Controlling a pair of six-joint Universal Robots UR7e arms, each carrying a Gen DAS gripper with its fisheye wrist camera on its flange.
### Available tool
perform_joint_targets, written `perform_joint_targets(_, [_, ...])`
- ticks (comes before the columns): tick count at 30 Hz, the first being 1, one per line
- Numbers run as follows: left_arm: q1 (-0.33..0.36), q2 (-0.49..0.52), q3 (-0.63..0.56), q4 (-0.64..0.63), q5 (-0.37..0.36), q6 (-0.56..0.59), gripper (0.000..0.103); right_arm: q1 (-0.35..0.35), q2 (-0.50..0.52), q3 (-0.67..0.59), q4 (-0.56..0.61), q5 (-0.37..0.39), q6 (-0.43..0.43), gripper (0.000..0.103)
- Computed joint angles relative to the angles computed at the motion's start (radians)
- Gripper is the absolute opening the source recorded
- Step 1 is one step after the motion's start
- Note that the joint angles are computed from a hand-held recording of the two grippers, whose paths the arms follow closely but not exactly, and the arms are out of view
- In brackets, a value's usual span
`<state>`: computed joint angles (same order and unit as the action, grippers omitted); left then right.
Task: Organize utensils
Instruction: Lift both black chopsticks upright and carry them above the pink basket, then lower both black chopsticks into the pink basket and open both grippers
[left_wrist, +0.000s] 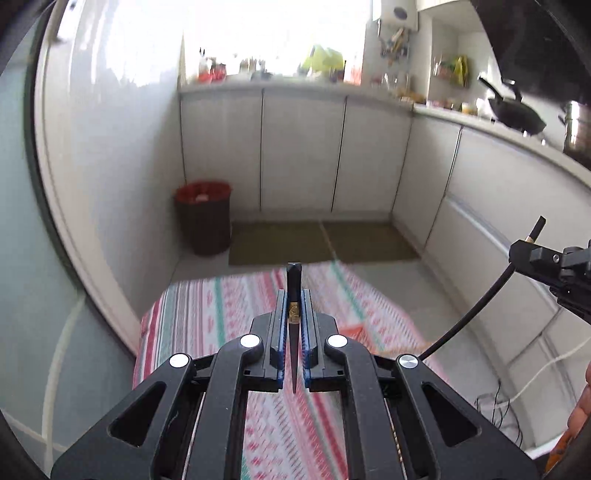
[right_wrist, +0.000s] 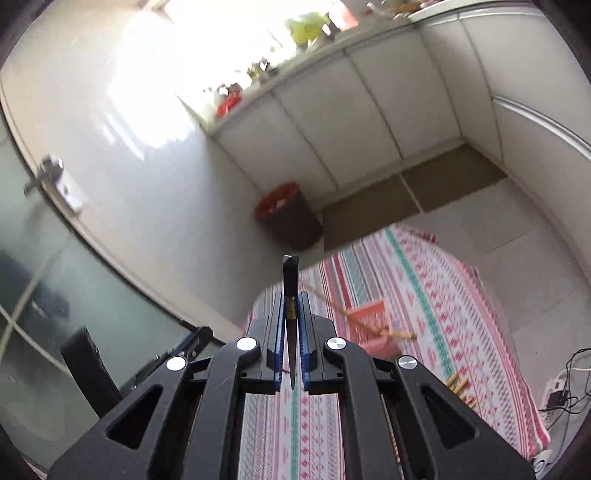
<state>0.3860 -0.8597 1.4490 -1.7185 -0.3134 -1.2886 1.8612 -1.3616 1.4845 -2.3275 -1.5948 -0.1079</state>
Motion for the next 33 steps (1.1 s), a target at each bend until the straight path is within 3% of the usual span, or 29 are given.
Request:
perform_joint_targets(2, [0.005,0.028,-0.041,-0.050,0.032,0.059,0.006,-0.010,0.005,-0.025,-0.039,0.006,0.006,0.007])
perform_joint_targets(6, [0.019,0.081,-0.077,-0.268,0.076,0.226,0.006,-0.033,0.016,-0.037,-0.112,-0.006,-0.003,0.007])
perform_joint_targets(10, [0.050,0.151,-0.123,-0.444,0.065,0.378,0.006,-0.051,0.050,-0.068,-0.112,-0.021,-0.013,0.007])
perform_joint_targets(15, [0.088,0.203,-0.160,-0.539,0.010,0.444,0.006,-0.064,0.083,-0.096,-0.105,-0.045,-0.017,0.007])
perform_joint_targets(19, [0.120,0.234,-0.192,-0.465,-0.034,0.393,0.007,-0.068,0.102,-0.101,-0.116,-0.076,-0.025,0.007])
perform_joint_targets(21, [0.128,0.229,-0.184,-0.435,-0.055,0.362,0.018,-0.068,0.104,-0.101,-0.112,-0.083,-0.024,0.007])
perform_joint_targets(22, [0.128,0.225,-0.177,-0.428,-0.054,0.345,0.026,-0.068,0.109,-0.104,-0.111,-0.087,-0.024,0.007])
perform_joint_targets(26, [0.111,0.198,-0.143,-0.417,-0.016,0.310,0.031,-0.066,0.119,-0.101,-0.113,-0.096,-0.023,0.007])
perform_joint_targets(33, [0.089,0.141,-0.109,-0.239,0.031,0.131,0.040,-0.056,0.148,-0.087,-0.151,-0.133,-0.025,0.007])
